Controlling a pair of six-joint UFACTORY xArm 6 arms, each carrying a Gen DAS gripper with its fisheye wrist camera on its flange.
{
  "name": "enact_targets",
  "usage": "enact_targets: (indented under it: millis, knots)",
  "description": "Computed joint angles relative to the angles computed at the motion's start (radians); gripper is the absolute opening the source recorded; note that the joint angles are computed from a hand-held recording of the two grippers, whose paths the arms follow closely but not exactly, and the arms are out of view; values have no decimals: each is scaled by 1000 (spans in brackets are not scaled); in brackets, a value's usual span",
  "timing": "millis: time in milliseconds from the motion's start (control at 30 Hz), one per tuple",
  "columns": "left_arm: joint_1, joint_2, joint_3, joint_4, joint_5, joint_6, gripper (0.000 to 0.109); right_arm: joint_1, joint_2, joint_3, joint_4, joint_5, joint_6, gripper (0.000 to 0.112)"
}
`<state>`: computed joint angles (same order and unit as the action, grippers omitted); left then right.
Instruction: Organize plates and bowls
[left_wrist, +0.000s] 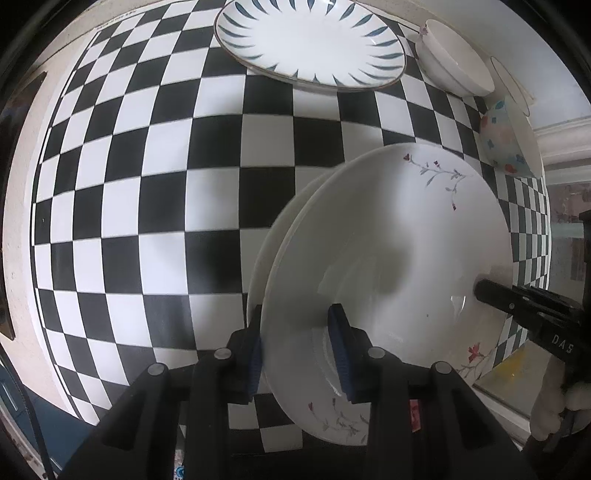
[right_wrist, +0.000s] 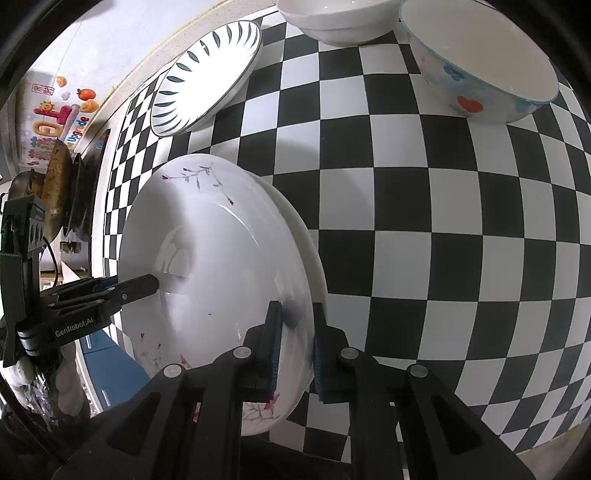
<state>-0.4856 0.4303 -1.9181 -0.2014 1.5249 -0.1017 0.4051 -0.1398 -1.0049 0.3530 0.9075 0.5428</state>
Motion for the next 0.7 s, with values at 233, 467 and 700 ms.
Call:
enact_targets:
  millis: [233, 467, 700]
  knots:
    - [0, -50, 82, -10, -22, -3, 30, 12, -5, 0, -16, 13, 12, 16]
    - [10, -25, 45, -32, 16, -16, 30, -8, 7, -6, 49, 30, 24, 16]
    - [32, 17, -11, -68, 70, -7, 30, -19, 19, -18, 78, 58, 16, 16]
